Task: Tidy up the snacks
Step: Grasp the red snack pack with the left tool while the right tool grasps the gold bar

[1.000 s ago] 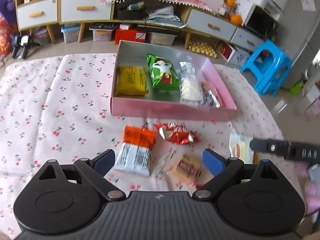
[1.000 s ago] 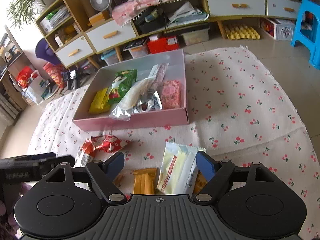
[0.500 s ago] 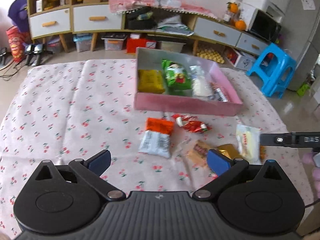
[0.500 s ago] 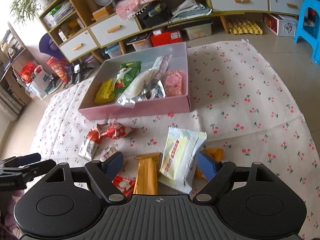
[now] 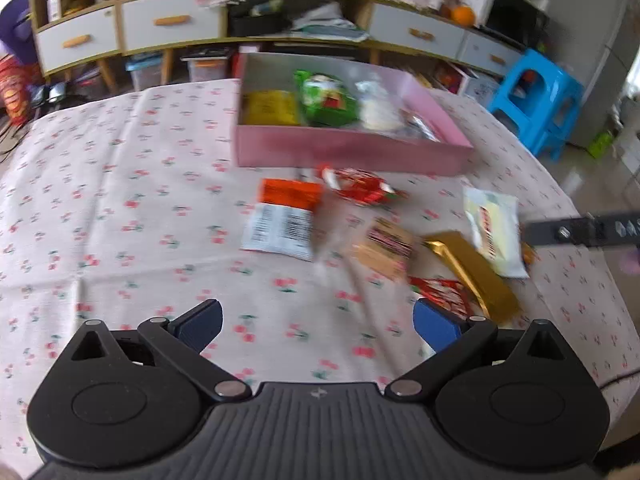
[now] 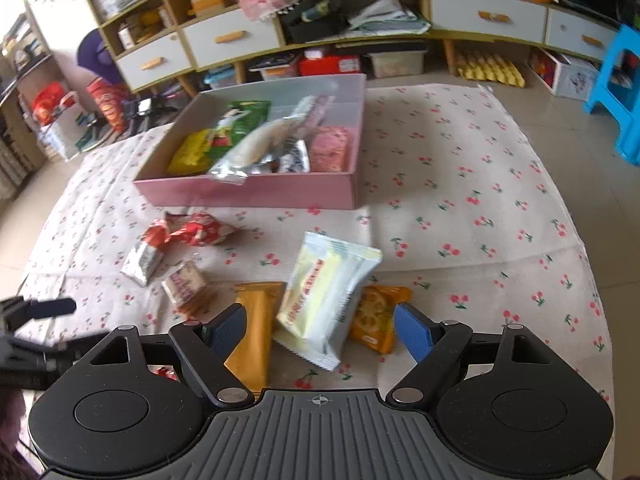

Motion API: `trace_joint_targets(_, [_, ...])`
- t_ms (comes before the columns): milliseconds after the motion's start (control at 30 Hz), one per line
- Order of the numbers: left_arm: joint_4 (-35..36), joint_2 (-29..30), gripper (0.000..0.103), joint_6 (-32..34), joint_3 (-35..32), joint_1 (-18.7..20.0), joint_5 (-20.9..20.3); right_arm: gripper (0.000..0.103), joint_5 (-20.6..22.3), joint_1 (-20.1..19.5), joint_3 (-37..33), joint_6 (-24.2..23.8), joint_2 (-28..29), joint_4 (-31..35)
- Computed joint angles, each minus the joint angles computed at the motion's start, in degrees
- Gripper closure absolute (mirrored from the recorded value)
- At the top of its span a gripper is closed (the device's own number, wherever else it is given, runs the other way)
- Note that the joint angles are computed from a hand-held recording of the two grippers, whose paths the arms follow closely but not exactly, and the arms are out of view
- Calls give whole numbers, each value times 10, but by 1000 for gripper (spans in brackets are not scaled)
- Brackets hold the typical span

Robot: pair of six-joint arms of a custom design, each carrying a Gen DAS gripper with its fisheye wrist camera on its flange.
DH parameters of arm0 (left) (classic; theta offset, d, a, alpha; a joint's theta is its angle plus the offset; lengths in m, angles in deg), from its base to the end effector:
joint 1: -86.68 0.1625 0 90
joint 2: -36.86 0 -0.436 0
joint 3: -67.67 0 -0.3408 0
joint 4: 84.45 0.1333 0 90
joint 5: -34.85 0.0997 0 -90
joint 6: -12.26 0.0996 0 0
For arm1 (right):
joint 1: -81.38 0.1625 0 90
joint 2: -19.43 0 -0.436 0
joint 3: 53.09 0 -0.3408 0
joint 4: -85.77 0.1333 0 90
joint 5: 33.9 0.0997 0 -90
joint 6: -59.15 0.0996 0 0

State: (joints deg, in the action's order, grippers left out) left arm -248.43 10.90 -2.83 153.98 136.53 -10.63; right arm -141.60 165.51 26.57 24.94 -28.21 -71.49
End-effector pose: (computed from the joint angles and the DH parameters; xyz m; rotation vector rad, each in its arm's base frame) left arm -0.2795 -0.6463 0.0117 0.4164 2.4285 -0.7276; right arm 0.0290 -0.7257 0.2840 0.5073 -2.5299 0.6314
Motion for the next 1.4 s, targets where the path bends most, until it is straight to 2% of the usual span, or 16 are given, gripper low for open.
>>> trace_joint_targets(33, [4,4,3,4,-4,-2,-4,20,-4,-1,-4,5,2,1])
trace_joint_targets(267, [36,27,28,18,-36,-7,-42,20,-15,-7,-19,41,7,34])
trace_joint_targets(400, [55,40,42,20,-56,-8,-51,20,-12,-8,-14,43,3,47])
trace_joint_targets(833, [83,60,56,15,-87,-10,-71,20,23,-5,-14,64,-1,89])
trace_joint_targets(933, [83,63,58,22,-87,-12,-66,21,25,-3,-13,64,1,93])
trace_joint_targets(967, [84,64,62,22,-88,-12,-61,22,26,-3,-13,65,1,96])
trace_joint_targets(1000, [87,64,63,21,-89,-12,-57,23,27,-2,-12,66,2,97])
trace_joint_targets(1167, [91,58,65,12,-83,-13,-49,43,23,3,-10,59,6,105])
trace_joint_targets(1400, [111,35,65,-29,-68,-6,-24,57,7,8,-13,46,18,115])
